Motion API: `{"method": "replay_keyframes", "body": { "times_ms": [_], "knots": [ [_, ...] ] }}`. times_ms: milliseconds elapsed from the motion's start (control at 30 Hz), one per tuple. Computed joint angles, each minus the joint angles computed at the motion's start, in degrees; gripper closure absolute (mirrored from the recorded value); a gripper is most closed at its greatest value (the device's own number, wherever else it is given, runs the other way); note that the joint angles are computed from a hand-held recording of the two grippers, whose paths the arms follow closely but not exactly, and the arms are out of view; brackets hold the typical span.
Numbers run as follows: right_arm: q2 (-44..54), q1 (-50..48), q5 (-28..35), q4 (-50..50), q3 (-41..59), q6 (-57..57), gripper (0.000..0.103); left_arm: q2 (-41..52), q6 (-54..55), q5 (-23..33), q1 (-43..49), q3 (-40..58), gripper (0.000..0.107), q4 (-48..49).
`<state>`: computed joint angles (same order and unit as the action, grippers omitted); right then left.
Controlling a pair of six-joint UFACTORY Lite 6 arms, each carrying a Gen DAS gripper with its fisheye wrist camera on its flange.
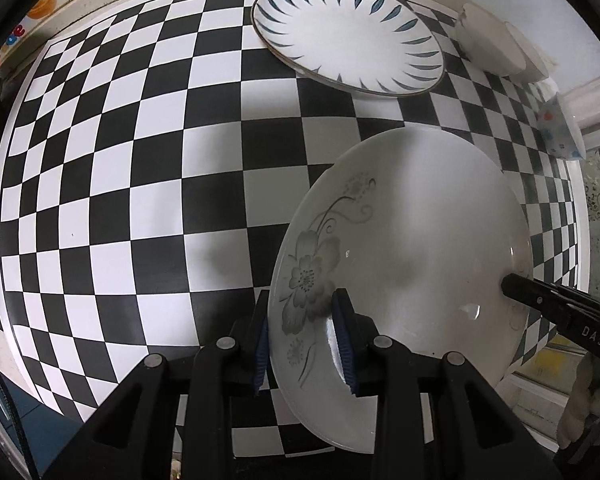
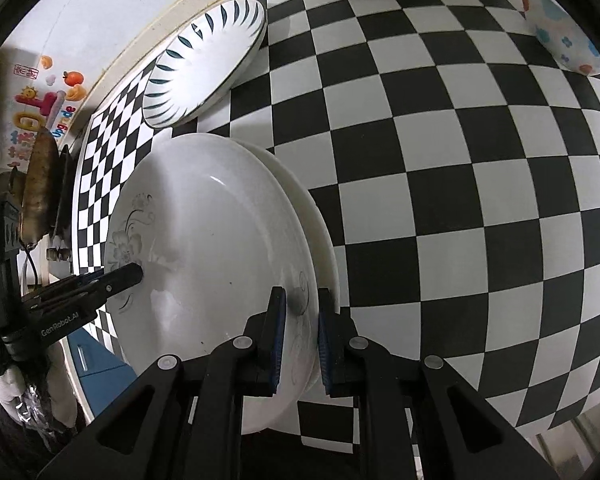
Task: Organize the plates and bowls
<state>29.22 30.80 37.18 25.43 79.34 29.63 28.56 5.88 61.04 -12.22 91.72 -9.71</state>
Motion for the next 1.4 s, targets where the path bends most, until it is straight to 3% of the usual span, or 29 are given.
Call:
{"method": "replay_keyframes", "body": {
  "times_ms": [267,700,1033,1400],
  "knots": [
    [2.62,-1.22,2.95,2.76,2.95,-2.28,0.084,-0.15,-0.90,-0.54,0.10,-1.00,0.080,0.44],
    [5.96,-0.28,11.69,-2.50,10.83,4.24,0.085,-0.42,-1.18,-1.19,-0.25,-2.30,0.079,-0.71],
    [3.12,-4.29,8.19,7.77,4.26,-3.09,0.080,0.10,0.87,-0.21,1.41,-1.84,0.079,-2.61],
    [3.82,-5.32,12.73,7.33,6.97,-3.30,0.080,-0.98,0.19,1.60,0.51,-2.87,0.079,-2.15]
  ]
}}
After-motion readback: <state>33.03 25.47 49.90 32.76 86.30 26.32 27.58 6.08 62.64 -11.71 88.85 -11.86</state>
